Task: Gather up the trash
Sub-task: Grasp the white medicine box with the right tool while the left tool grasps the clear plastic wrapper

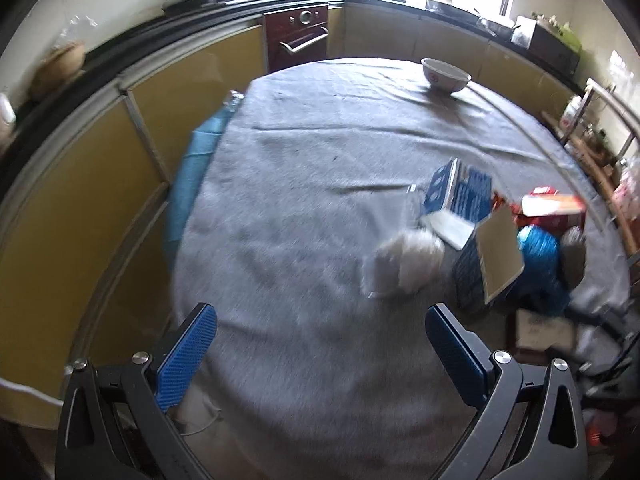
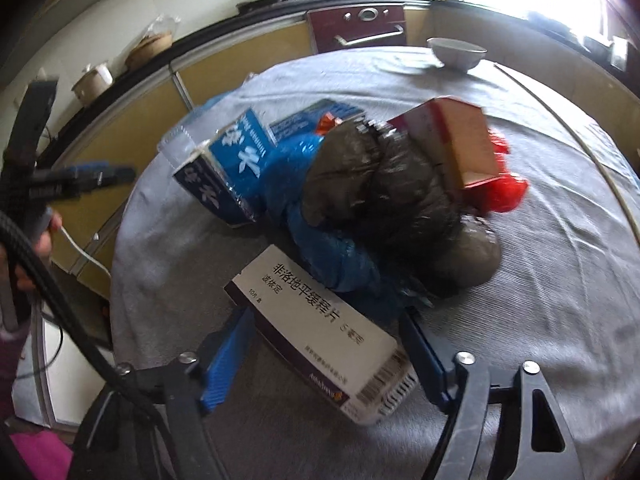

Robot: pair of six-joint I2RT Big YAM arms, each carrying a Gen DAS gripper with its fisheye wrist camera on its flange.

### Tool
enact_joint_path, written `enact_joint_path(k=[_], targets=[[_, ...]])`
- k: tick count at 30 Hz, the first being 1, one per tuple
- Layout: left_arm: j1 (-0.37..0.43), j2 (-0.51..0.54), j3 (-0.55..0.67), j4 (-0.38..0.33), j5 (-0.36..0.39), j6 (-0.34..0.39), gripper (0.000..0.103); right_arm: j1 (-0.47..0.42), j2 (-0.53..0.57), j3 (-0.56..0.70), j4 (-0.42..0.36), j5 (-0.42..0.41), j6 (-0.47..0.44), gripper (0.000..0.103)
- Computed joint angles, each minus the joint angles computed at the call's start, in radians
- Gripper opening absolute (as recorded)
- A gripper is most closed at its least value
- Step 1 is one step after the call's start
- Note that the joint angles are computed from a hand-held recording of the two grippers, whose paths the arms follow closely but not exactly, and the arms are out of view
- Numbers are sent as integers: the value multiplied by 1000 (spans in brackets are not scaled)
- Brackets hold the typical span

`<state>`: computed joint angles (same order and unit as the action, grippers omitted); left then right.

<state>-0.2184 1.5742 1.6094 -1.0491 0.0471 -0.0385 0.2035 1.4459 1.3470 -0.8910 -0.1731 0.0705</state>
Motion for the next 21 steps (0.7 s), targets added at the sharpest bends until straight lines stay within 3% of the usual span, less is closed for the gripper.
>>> enact_joint_path(k=[6,10,12,14,15,17,21], targets=[[15,108,156,-59,71,-3,103,23,22,11,-44,-98,-32,66],[18,194,268,-119,118,-21,102,55,33,27,-66,-61,-46,67],[19,233,318,-159,146,-30,95,68,48,40,-64,-41,-35,67],[20,270,359,-203,158,-35,71,84,54,42,-51,-6,-25,67],[23,289,379,-231,178,-39,65,93,57,47,-53,12,-23,66],[30,303,390,-257,219,-48,45,111,62,54,-51,54,-20,49],[44,275,332,-229,239,-54,39,135,57,39,-30,87,22,48]])
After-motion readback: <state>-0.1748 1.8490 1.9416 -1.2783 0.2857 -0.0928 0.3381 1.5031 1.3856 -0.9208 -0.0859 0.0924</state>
